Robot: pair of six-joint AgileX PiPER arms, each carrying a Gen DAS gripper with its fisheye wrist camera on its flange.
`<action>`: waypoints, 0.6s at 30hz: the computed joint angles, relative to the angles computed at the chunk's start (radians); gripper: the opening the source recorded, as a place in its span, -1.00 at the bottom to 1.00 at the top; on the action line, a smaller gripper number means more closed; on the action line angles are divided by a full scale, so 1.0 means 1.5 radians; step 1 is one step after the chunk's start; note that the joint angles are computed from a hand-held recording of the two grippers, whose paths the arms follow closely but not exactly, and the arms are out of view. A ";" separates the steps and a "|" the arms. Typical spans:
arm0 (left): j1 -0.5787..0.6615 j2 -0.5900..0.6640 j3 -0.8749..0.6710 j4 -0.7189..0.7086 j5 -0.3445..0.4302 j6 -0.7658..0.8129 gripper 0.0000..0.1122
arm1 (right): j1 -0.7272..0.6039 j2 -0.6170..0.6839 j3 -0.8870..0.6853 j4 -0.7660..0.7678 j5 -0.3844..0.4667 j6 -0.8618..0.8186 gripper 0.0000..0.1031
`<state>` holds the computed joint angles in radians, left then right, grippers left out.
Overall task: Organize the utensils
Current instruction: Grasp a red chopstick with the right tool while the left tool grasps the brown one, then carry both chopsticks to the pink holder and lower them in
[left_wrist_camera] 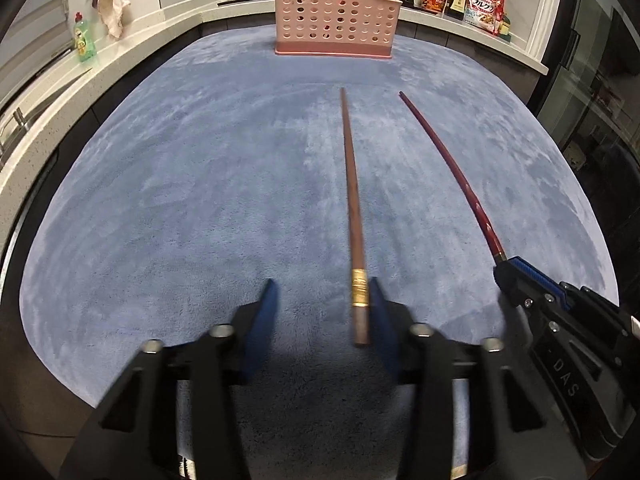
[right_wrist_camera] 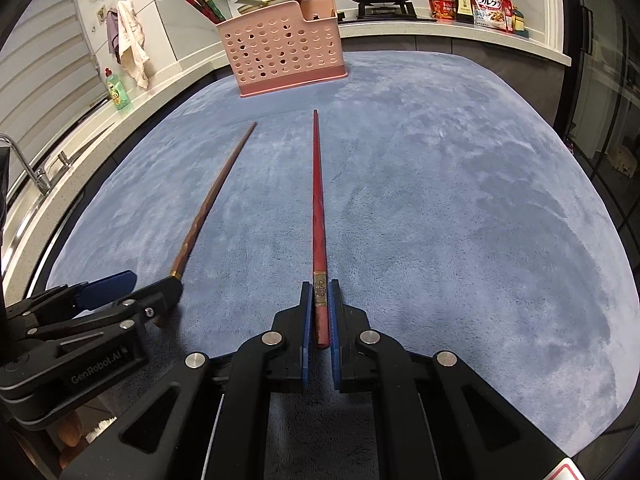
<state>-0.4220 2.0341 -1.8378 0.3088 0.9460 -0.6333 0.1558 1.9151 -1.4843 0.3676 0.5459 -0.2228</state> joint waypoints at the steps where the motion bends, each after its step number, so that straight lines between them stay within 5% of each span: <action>1: 0.001 -0.003 0.003 -0.004 -0.002 0.003 -0.61 | 0.000 0.000 0.000 0.001 0.000 -0.001 -0.86; 3: 0.009 -0.005 0.005 -0.026 -0.007 0.022 -0.82 | 0.000 0.001 -0.001 0.002 0.001 -0.001 -0.86; 18: 0.036 -0.042 -0.027 -0.103 0.028 0.065 -0.88 | -0.018 -0.036 -0.027 0.051 0.030 -0.040 -0.86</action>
<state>-0.3674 1.9706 -1.8780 0.1545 0.9886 -0.5353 0.1285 1.8615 -1.5250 0.4441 0.5907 -0.2822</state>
